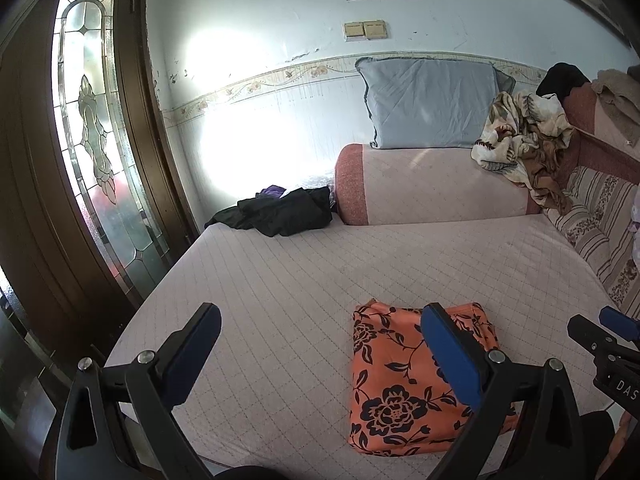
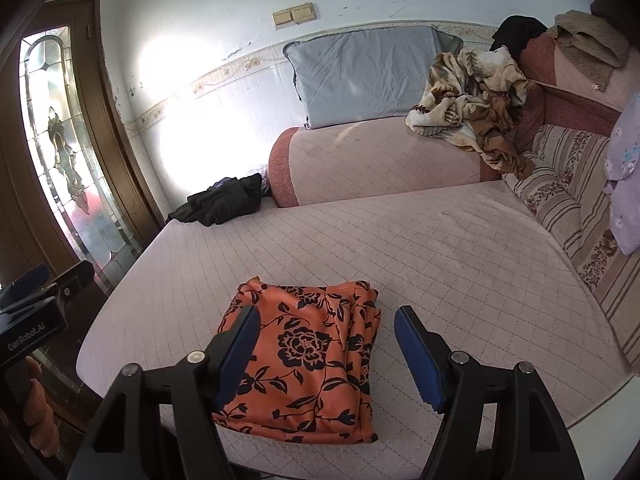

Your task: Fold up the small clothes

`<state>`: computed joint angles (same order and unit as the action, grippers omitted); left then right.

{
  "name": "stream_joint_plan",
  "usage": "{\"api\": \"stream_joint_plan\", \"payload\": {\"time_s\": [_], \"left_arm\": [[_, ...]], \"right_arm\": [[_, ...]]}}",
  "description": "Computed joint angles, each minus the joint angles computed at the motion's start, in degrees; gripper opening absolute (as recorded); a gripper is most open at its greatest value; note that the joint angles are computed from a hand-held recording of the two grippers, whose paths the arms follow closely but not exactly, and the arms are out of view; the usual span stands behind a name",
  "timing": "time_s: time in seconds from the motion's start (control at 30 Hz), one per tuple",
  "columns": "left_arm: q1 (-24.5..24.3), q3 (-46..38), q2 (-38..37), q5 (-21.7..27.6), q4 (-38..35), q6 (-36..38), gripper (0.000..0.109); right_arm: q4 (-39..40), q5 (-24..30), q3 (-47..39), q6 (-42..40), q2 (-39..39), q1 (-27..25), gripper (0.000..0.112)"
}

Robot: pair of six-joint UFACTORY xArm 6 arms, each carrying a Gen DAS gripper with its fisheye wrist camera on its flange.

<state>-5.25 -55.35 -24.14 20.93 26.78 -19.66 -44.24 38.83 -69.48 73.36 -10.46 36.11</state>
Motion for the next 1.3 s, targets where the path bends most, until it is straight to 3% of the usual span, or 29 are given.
{"api": "stream_joint_plan", "payload": {"time_s": [0.7, 1.3], "left_arm": [[1.88, 1.99, -6.02, -0.80, -4.21, 2.57, 0.100], [1.82, 2.36, -3.25, -1.29, -9.10, 6.99, 0.100]], "right_arm": [[-7.03, 11.12, -3.25, 3.75, -2.90, 5.53, 0.074], [-2.92, 9.50, -3.16, 1.38, -0.14, 3.95, 0.074]]}}
